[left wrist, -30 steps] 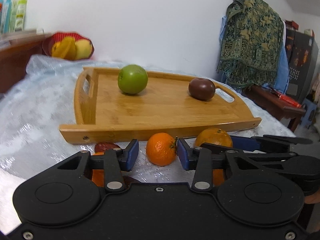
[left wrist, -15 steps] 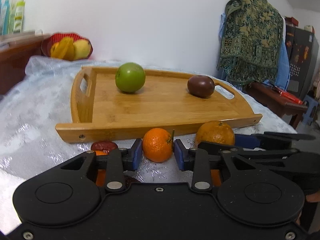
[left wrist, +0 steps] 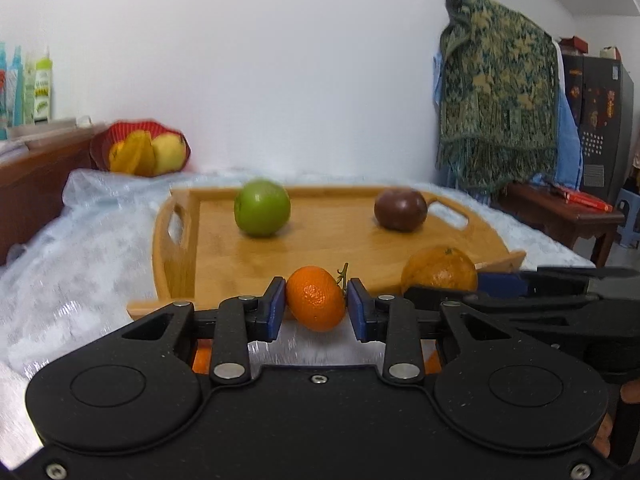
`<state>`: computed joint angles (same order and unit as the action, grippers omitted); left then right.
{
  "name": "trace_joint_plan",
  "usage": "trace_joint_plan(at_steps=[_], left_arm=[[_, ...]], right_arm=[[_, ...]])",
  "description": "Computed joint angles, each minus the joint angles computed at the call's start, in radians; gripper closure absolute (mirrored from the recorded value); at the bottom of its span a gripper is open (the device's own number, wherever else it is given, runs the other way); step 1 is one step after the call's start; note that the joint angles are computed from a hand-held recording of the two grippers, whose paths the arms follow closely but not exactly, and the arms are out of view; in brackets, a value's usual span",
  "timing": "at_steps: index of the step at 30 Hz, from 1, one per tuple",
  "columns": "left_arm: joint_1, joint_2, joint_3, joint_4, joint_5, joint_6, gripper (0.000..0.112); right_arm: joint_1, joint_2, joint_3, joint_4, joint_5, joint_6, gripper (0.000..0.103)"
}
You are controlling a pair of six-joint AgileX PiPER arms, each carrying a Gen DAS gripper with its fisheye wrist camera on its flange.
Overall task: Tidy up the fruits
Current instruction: 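Grasp a small tangerine with the left tool while the right tool grasps the large orange, then carry the tangerine with the left tool while the right tool carries the orange onto the tray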
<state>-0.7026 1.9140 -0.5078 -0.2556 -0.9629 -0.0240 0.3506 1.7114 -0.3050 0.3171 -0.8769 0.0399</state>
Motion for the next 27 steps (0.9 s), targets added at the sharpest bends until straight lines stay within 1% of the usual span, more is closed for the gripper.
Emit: trace_joint_plan(at_steps=[2,3,7,12,16,20,27], left_arm=[[-0.005,-0.004,0.006,-0.009,-0.028,0.013,0.081],[-0.004,-0.006,0.002,-0.015,-0.027,0.018,0.081],[0.004,-0.014,-0.014,-0.021,0.009,0.022,0.081],[0.013,-0.021,-0.039,-0.036,0.021,0.063,0.081],[0.031,-0.029,-0.087,-0.05,0.07,0.099,0.081],[0.056,-0.028,-0.143,-0.065,0.131,0.128,0.081],[0.106,-0.001,-0.241,-0.064,0.228,0.14,0.081]], right_arm=[[-0.002,0.0,0.004,0.003,-0.01,0.006,0.049],[-0.004,-0.001,0.006,0.003,-0.013,0.009,0.049],[-0.014,-0.004,0.004,0.005,-0.016,0.012,0.049],[-0.025,-0.009,-0.011,0.031,-0.019,-0.005,0.049],[-0.058,-0.009,-0.052,0.051,0.015,-0.032,0.049],[-0.098,-0.009,-0.105,0.07,0.07,-0.062,0.049],[-0.138,0.002,-0.187,0.146,0.141,-0.139,0.049]])
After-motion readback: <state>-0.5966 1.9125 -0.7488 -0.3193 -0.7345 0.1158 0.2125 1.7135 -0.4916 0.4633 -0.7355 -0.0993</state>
